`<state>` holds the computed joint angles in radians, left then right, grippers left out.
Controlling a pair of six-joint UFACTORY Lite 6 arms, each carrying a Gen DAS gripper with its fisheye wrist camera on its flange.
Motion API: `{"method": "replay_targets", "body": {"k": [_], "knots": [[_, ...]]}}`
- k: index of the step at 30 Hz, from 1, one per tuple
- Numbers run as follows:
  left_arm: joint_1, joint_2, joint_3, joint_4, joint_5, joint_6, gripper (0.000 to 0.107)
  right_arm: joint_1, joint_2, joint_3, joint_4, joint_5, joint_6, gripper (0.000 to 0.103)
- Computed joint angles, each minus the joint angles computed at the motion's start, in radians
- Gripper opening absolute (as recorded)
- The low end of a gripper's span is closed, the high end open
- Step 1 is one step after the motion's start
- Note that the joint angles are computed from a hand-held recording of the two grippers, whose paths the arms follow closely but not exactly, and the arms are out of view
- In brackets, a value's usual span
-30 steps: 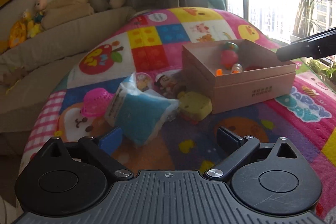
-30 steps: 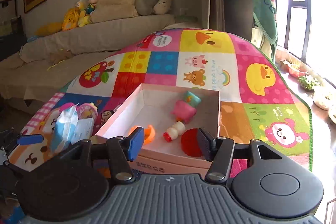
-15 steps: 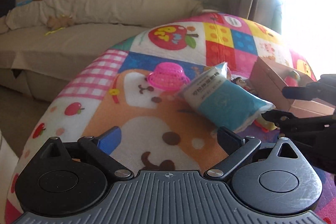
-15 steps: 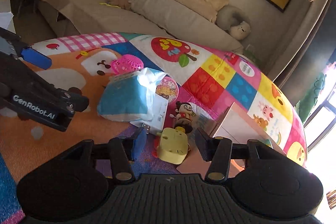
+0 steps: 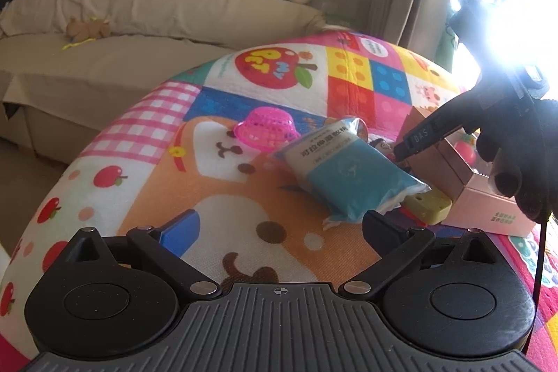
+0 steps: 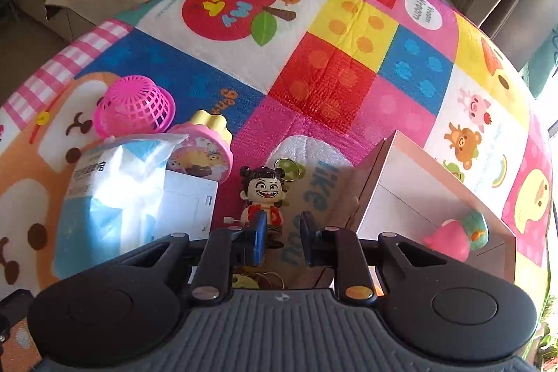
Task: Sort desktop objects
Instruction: 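Grasp the blue tissue pack with the left gripper while the right approaches the yellow keychain toy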
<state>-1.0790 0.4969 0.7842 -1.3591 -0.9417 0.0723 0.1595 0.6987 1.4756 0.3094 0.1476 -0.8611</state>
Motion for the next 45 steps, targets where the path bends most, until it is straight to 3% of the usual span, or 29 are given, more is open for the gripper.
{"method": "replay_targets", "body": {"k": [3, 8, 10, 13, 17, 19, 22, 26, 30, 36, 38, 41, 43, 45], "knots": [[0.008, -0.007, -0.010, 0.012, 0.007, -0.021, 0.102, 0.017, -0.007, 0.005, -0.050, 0.029, 0.039, 0.017], [0.010, -0.009, -0.014, 0.016, 0.009, -0.026, 0.103, 0.004, -0.134, -0.192, 0.274, 0.062, -0.385, 0.016], [0.011, -0.008, -0.013, 0.012, 0.010, -0.019, 0.103, -0.031, -0.210, -0.279, 0.420, 0.109, -0.561, 0.017], [0.009, -0.006, -0.007, 0.004, 0.009, -0.005, 0.103, -0.125, -0.293, -0.343, 0.450, 0.283, -0.623, 0.016], [0.005, 0.006, 0.018, -0.021, 0.011, 0.041, 0.103, -0.256, -0.456, -0.562, 0.704, 0.305, -0.999, 0.017], [0.000, 0.015, 0.035, -0.042, 0.009, 0.072, 0.103, -0.309, -0.511, -0.643, 0.899, 0.309, -1.209, 0.026], [-0.007, 0.025, 0.054, -0.071, 0.003, 0.111, 0.103, -0.366, -0.480, -0.683, 1.200, 0.356, -1.448, 0.049], [-0.010, 0.021, 0.070, -0.099, 0.020, 0.159, 0.103, -0.325, -0.347, -0.644, 1.517, 0.357, -1.625, 0.051], [-0.029, 0.015, 0.086, -0.121, 0.028, 0.219, 0.103, -0.318, -0.294, -0.614, 1.560, 0.382, -1.611, 0.038], [-0.025, 0.012, 0.155, -0.117, 0.032, 0.330, 0.103, -0.548, -0.410, -0.717, 1.255, 0.521, -1.542, 0.037], [-0.018, 0.037, 0.218, -0.127, 0.028, 0.404, 0.103, -0.660, -0.442, -0.750, 1.200, 0.565, -1.596, 0.037], [0.005, 0.118, 0.372, -0.168, 0.025, 0.578, 0.103, -0.793, -0.452, -0.785, 1.300, 0.579, -1.778, 0.034], [0.027, 0.194, 0.487, -0.223, 0.016, 0.705, 0.103, -0.868, -0.408, -0.748, 1.303, 0.602, -1.786, 0.037], [0.067, 0.259, 0.588, -0.289, 0.037, 0.802, 0.103, -0.921, -0.362, -0.705, 1.279, 0.633, -1.735, 0.059]]}}
